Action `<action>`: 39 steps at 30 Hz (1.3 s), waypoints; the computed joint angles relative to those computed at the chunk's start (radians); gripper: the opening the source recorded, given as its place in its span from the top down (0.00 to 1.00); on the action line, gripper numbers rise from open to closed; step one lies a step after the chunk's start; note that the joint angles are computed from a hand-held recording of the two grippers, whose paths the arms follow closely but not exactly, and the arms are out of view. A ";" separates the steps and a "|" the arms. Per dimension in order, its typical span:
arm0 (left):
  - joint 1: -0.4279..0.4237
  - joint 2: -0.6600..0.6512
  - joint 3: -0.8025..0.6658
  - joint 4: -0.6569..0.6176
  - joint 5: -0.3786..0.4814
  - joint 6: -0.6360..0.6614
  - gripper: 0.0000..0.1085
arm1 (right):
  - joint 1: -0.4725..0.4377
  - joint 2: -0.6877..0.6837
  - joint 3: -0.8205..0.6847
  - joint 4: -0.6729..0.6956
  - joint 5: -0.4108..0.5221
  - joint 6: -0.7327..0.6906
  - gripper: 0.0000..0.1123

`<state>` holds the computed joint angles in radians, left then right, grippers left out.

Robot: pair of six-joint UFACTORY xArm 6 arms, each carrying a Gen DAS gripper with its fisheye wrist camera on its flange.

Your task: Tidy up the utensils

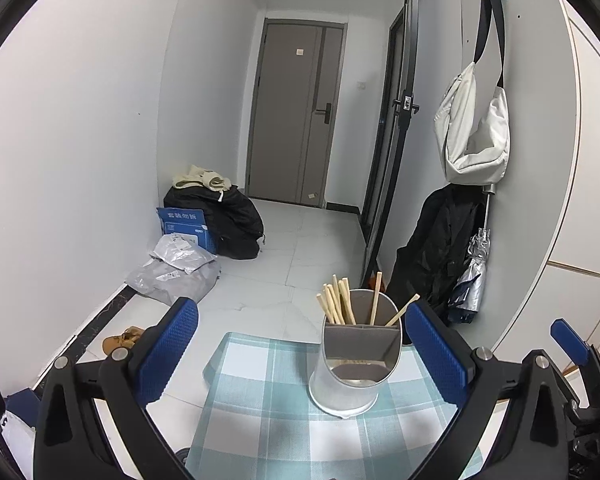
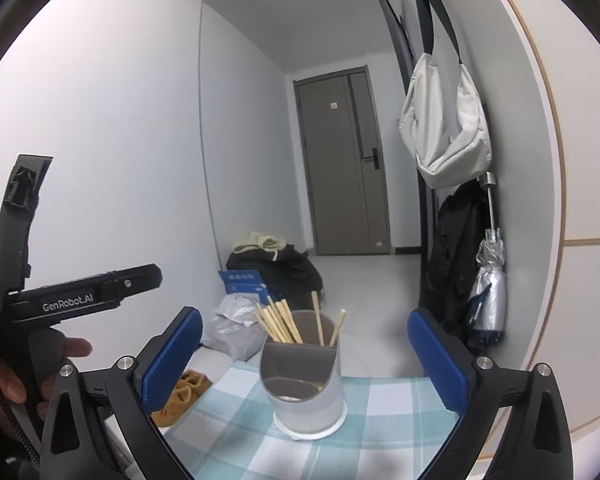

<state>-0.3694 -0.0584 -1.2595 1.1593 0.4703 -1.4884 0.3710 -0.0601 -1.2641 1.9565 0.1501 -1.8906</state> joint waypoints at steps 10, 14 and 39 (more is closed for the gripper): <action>-0.010 -0.048 0.088 0.109 0.024 -0.122 0.06 | -0.001 -0.036 0.060 0.168 -0.004 -0.189 0.08; -0.012 -0.055 0.106 0.106 0.027 -0.132 0.06 | -0.005 -0.049 0.083 0.241 0.006 -0.265 0.08; -0.014 -0.080 0.132 0.119 0.020 -0.148 0.06 | -0.002 -0.066 0.095 0.281 -0.006 -0.308 0.08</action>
<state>-0.3835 -0.1383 -1.1277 1.2780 0.4908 -1.6367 0.3685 -0.1261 -1.1695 2.2377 0.1437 -2.1988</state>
